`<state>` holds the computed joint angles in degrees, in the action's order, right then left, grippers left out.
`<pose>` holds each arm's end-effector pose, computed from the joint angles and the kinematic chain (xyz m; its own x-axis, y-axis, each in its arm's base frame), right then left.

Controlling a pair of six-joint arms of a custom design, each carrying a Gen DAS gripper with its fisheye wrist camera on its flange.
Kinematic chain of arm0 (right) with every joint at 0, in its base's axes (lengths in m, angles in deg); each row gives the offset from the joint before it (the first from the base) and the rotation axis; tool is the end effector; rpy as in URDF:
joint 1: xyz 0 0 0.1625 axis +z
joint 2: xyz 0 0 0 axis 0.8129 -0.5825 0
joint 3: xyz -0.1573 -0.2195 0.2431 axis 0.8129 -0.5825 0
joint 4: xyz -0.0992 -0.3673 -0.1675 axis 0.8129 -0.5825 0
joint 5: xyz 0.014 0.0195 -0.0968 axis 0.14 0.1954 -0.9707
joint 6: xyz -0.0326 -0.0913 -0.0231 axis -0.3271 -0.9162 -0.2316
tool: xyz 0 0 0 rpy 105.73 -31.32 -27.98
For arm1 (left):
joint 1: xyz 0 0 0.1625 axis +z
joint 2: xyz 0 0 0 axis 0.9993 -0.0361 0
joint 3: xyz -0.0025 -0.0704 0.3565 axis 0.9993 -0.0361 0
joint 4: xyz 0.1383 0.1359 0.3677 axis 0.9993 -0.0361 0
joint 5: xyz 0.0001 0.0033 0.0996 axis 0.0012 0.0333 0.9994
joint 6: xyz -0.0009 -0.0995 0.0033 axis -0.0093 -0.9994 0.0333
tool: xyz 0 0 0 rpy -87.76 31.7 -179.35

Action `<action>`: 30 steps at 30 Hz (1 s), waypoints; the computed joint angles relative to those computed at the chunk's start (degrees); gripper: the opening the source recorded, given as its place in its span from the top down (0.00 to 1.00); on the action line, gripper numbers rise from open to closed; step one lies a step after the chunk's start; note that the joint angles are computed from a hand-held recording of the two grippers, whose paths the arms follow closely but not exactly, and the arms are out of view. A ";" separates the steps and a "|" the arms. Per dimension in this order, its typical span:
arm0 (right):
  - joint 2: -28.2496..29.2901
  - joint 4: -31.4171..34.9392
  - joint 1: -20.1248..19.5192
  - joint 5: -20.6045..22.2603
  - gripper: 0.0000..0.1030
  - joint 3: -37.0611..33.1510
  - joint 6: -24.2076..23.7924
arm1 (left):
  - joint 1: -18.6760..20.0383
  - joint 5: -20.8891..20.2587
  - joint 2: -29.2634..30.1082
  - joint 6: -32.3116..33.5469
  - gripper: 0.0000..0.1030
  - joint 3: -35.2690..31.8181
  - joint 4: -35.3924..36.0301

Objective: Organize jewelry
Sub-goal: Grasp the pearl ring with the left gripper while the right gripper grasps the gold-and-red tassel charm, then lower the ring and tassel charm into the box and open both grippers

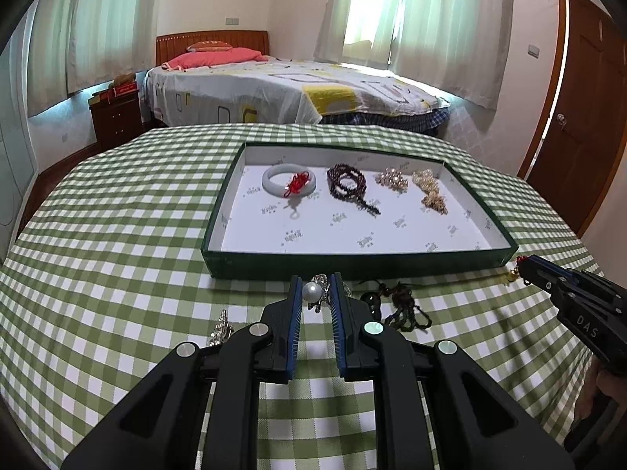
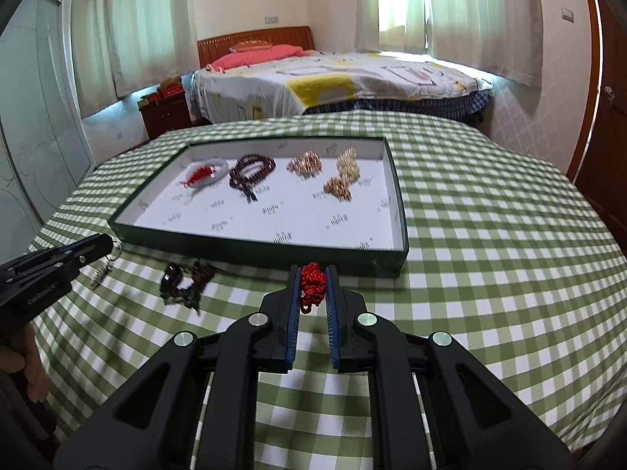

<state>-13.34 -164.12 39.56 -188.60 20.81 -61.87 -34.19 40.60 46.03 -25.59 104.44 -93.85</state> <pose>0.1384 -0.6631 0.2733 -0.7563 -0.1134 0.6444 -0.5477 0.6486 -0.5286 -0.2723 -0.7096 0.1061 -0.7704 0.1962 -0.6067 0.5690 0.6409 -0.5153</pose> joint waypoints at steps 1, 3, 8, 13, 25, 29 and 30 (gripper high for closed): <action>-0.17 -0.16 0.14 0.20 0.88 0.11 -0.03 | -0.14 -0.04 -0.10 0.11 0.85 0.06 -0.21; -0.44 -0.57 0.52 0.70 0.88 0.08 -0.25 | -0.34 -0.14 -0.19 0.47 0.85 -0.10 -0.68; -0.26 -1.28 1.34 1.46 0.88 -0.78 -0.72 | -0.76 -0.55 0.01 1.62 0.85 -1.15 -1.99; 0.57 -1.41 1.88 2.17 0.88 -2.89 -1.25 | -0.82 -0.96 1.08 3.04 0.85 -3.71 -2.64; 5.79 -1.37 2.48 3.68 0.88 -11.62 -3.10 | -0.15 -3.02 7.19 7.78 0.85 -15.43 -2.64; 8.28 -1.04 2.23 3.86 0.88 -15.69 -3.58 | 0.43 -3.78 10.60 9.59 0.85 -21.46 -1.62; 8.75 -0.89 2.11 3.81 0.88 -16.42 -3.56 | 0.77 -4.09 12.07 9.94 0.85 -24.05 -0.65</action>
<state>-4.59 -165.01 41.68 -184.78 4.38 -65.43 -33.42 36.52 58.09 -15.65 80.39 -94.50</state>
